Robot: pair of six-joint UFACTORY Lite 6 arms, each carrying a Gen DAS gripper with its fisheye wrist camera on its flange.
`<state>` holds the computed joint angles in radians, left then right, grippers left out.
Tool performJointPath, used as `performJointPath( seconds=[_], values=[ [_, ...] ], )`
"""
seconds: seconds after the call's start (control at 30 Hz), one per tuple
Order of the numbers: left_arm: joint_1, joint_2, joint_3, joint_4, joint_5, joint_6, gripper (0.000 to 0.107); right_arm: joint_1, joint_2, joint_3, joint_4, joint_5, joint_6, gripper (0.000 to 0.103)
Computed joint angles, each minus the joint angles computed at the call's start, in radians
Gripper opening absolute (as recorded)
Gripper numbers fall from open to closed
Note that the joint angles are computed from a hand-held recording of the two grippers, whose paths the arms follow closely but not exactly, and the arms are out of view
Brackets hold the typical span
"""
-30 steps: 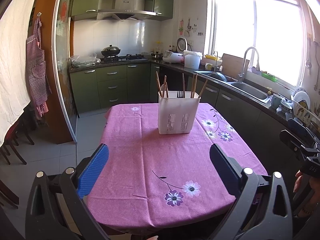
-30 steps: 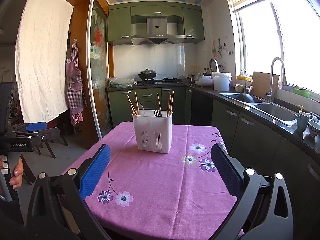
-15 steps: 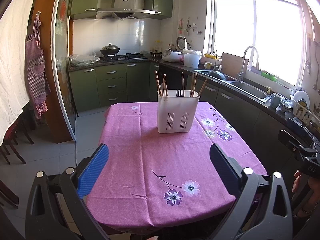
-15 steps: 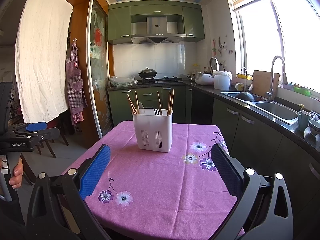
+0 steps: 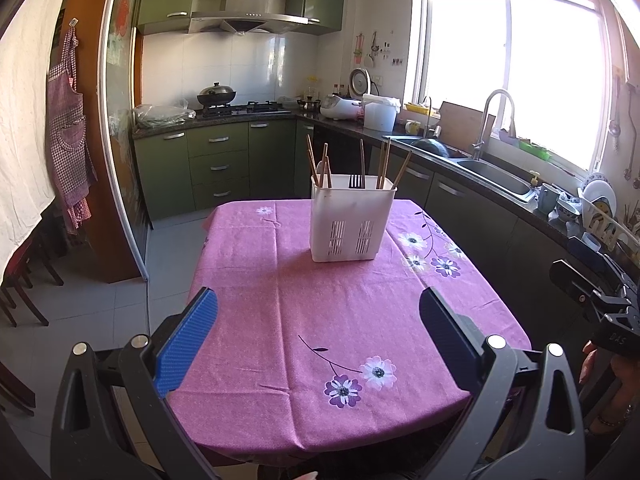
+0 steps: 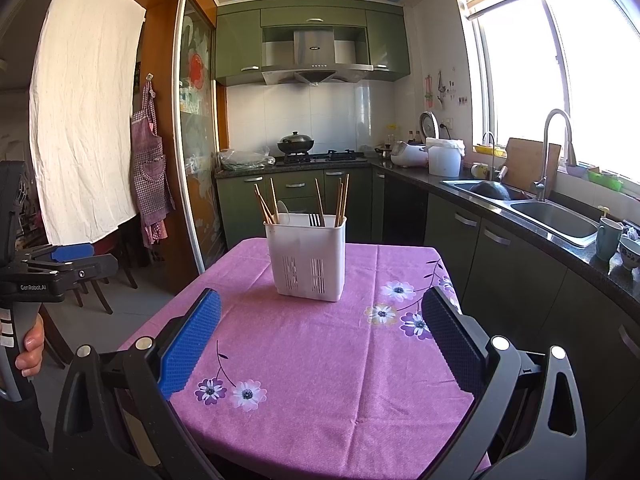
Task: Organize utensils
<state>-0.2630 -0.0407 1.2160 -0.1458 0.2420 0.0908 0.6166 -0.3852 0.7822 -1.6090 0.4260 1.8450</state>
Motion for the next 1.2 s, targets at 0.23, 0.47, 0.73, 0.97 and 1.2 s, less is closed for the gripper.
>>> performJointPath(
  seconds=[0.23, 0.47, 0.73, 0.97, 1.2],
  values=[
    [-0.007, 0.007, 0.007, 0.054, 0.002, -0.049, 0.096, -0.002, 0.006, 0.002, -0.003, -0.004, 0.005, 0.099],
    [-0.016, 0.012, 0.012, 0.113, 0.003, -0.097, 0.096, -0.006, 0.013, -0.003, -0.017, -0.010, 0.020, 0.099],
    [-0.019, 0.008, 0.004, 0.105, 0.004, -0.080, 0.096, -0.023, 0.022, 0.001, -0.019, -0.030, 0.015, 0.099],
    [-0.005, 0.021, 0.019, -0.039, 0.029, 0.068, 0.096, -0.035, 0.025, 0.002, -0.017, -0.045, 0.007, 0.099],
    [-0.017, 0.008, -0.003, 0.108, -0.020, -0.073, 0.096, -0.043, 0.031, 0.002, -0.017, -0.055, 0.007, 0.099]
  ],
)
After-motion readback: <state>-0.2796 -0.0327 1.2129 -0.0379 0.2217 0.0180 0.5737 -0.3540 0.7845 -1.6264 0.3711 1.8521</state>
